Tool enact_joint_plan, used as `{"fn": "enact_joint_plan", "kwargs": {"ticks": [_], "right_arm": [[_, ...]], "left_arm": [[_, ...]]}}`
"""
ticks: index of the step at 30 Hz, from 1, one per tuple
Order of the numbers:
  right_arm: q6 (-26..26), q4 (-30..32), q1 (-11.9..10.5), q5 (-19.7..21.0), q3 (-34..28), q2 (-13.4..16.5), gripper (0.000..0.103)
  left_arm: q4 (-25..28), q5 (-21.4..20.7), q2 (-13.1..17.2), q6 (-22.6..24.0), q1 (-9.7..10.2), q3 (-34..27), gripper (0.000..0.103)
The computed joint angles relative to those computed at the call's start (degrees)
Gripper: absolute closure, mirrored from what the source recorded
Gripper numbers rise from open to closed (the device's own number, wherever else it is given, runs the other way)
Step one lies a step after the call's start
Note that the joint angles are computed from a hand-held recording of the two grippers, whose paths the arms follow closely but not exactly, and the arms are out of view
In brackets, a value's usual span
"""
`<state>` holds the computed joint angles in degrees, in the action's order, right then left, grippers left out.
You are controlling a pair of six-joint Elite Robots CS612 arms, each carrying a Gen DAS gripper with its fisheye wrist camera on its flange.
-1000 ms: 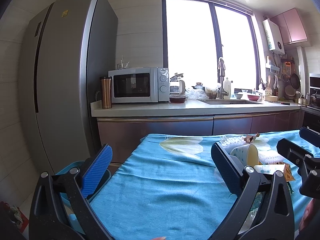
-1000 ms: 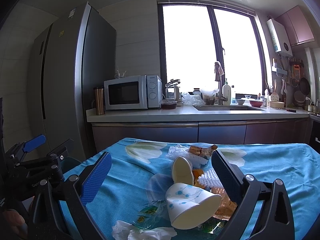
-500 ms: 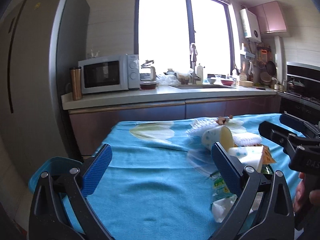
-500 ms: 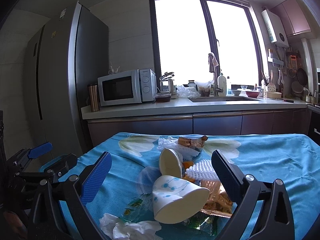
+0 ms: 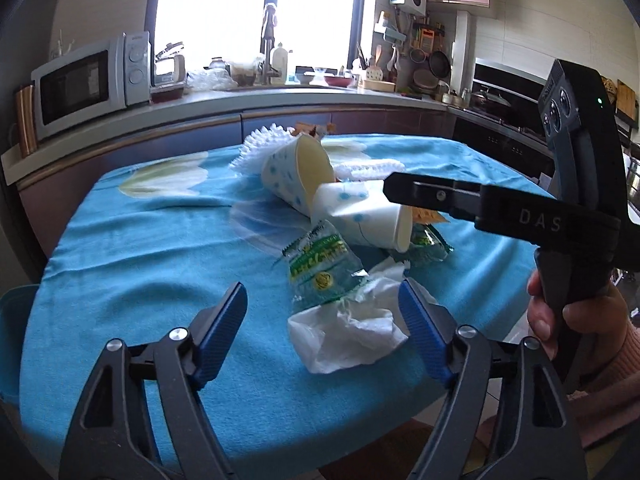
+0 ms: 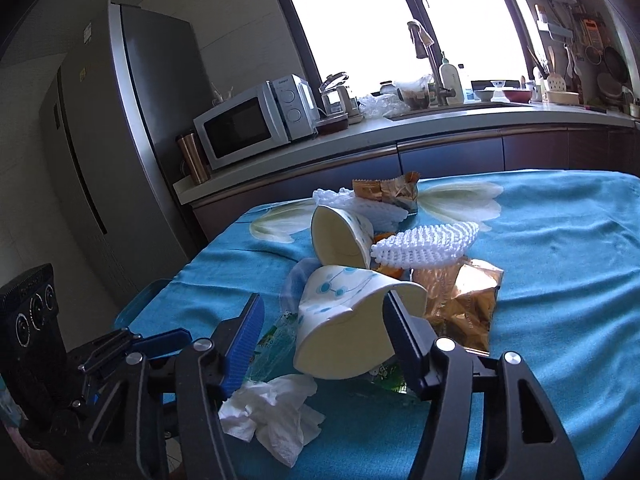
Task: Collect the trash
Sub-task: 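Grasp the white tissue with the left tool while the right tool grasps the dotted paper cup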
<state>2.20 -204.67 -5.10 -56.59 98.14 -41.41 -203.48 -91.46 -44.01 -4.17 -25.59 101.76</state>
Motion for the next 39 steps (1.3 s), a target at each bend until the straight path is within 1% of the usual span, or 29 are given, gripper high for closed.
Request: {"fn": "enact_joint_plan", "kwargs": {"ticks": [2, 3, 4, 5, 6, 7, 8, 9, 10, 11, 13, 16, 19, 22, 24, 28, 30, 34, 39], "right_arm": [[0.71, 1.55, -0.07, 0.79, -0.22, 0.16, 0.048], [1.13, 2.18, -0.15, 1.33, -0.37, 0.27, 0.050], [1.49, 2.91, -0.23, 1.85, -0.62, 0.36, 0.056], [1.90, 3.48, -0.31, 2.53, -0.79, 0.47, 0.064], [2.25, 4.10, -0.48, 3.49, -0.96, 0.56, 0.068], [2.53, 4.75, -0.63, 4.24, -1.15, 0.65, 0.075], [2.88, 4.94, -0.74, 4.56, -1.20, 0.70, 0.079], [3.26, 4.91, -0.84, 4.83, -1.23, 0.74, 0.083], [3.43, 4.82, -0.97, 5.24, -1.22, 0.77, 0.089], [3.49, 4.72, -1.05, 5.50, -1.20, 0.79, 0.094], [3.35, 4.40, -1.15, 5.87, -0.98, 0.63, 0.099], [2.60, 3.18, -1.27, 6.10, -0.59, 0.33, 0.100], [2.29, 1.52, -1.26, 5.98, -0.20, -0.08, 0.100], [2.50, 0.18, -1.28, 6.28, -0.19, -0.39, 0.100], [3.19, -0.40, -1.46, 7.89, -0.33, -0.52, 0.100], [2.52, -1.89, -0.97, 10.42, -0.80, -0.85, 0.100], [1.27, -1.52, -0.36, 12.03, -1.47, -0.94, 0.100], [-2.15, 2.21, 1.53, 16.01, -3.97, -0.54, 0.100], [-6.84, 9.10, 4.60, 19.97, -8.33, 0.75, 0.100]], "left_arm": [[2.77, -2.37, 0.17, -1.19, 0.55, -0.49, 0.036], [4.39, -3.77, 0.33, -1.65, 0.83, -0.97, 0.039], [5.83, -5.23, 0.57, -2.10, 1.15, -1.49, 0.048], [7.01, -6.46, 0.78, -2.62, 1.41, -1.94, 0.052], [7.91, -7.74, 1.05, -3.09, 1.69, -2.40, 0.059], [8.50, -8.91, 1.29, -3.51, 1.97, -2.78, 0.065], [8.77, -9.73, 1.43, -3.82, 2.17, -3.01, 0.068], [8.42, -10.24, 1.51, -4.00, 2.24, -2.95, 0.073], [8.10, -10.59, 1.55, -3.96, 2.31, -2.97, 0.079], [7.74, -10.64, 1.63, -3.81, 2.27, -3.00, 0.082], [7.49, -10.78, 1.34, -3.39, 2.34, -2.76, 0.089], [6.58, -11.65, 0.75, -3.33, 2.49, -1.85, 0.092], [4.55, -12.82, -0.19, -3.79, 2.78, -0.25, 0.094], [1.44, -13.41, -1.05, -4.92, 3.20, 1.39, 0.094], [-0.91, -13.57, -1.72, -6.17, 3.57, 2.55, 0.094], [-5.59, -11.89, -2.95, -8.75, 4.63, 4.53, 0.094], [-7.40, -9.88, -3.64, -10.00, 5.19, 5.57, 0.094], [-9.54, -4.26, -5.16, -12.01, 6.21, 7.69, 0.094], [-9.51, 3.13, -6.31, -16.19, 8.27, 9.28, 0.094]]}}
